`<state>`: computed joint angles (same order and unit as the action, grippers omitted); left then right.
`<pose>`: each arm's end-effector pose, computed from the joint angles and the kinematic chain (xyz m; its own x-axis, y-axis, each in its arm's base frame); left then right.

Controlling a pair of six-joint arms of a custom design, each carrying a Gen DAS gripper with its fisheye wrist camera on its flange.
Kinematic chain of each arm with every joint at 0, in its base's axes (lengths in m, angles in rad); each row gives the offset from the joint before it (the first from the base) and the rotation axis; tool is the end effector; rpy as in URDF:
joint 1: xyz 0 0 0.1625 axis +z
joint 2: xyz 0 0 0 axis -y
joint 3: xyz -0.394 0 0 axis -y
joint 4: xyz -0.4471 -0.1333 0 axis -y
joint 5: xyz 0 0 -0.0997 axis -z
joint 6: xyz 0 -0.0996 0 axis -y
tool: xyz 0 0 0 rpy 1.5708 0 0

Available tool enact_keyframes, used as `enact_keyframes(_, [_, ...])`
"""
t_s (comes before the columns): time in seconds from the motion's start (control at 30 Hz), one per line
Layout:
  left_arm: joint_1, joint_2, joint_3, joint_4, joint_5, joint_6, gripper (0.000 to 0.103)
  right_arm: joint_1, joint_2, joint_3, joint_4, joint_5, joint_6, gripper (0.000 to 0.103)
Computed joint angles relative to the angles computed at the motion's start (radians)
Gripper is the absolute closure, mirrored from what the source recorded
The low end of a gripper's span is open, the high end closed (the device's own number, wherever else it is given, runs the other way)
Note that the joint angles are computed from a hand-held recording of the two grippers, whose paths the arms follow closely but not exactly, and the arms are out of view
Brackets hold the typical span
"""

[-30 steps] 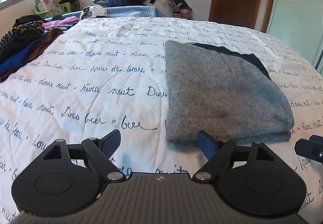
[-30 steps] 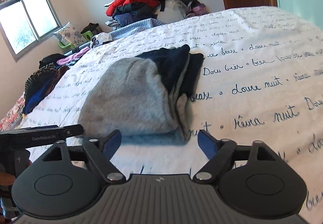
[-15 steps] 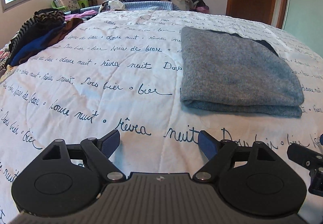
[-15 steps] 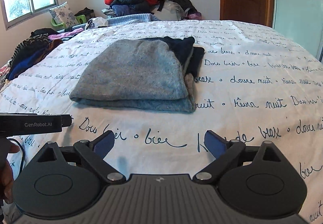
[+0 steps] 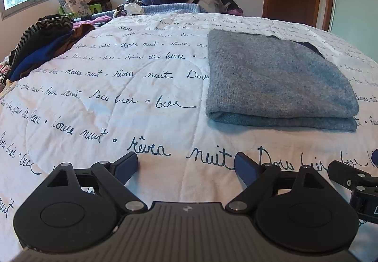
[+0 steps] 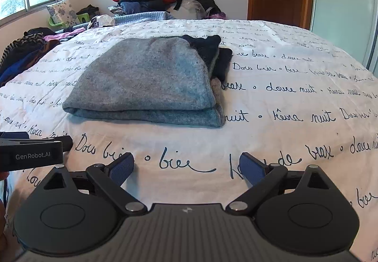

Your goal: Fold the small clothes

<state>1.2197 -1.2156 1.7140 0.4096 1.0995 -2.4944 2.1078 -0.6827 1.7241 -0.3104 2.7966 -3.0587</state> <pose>-0.0063 -0.5363 0.1869 -0.5806 0.4815 -0.6565 0.7787 0.5639 -0.2751 0.2847 -0.4008 -0.0715 -0.6751 0.4750 0.5645 -0.2866 0.5362 -0.7940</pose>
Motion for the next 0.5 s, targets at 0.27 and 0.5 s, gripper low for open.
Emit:
enact_keyframes(0.27, [0.002, 0.005, -0.002, -0.005, -0.008, -0.009, 0.009, 0.003, 0.003, -0.003, -0.025, 0.012, -0.033, 0.006])
enact_keyframes(0.5, [0.011, 0.0, 0.002, -0.012, 0.007, -0.008, 0.007, 0.009, 0.015, -0.011, -0.039, 0.029, -0.089, 0.006])
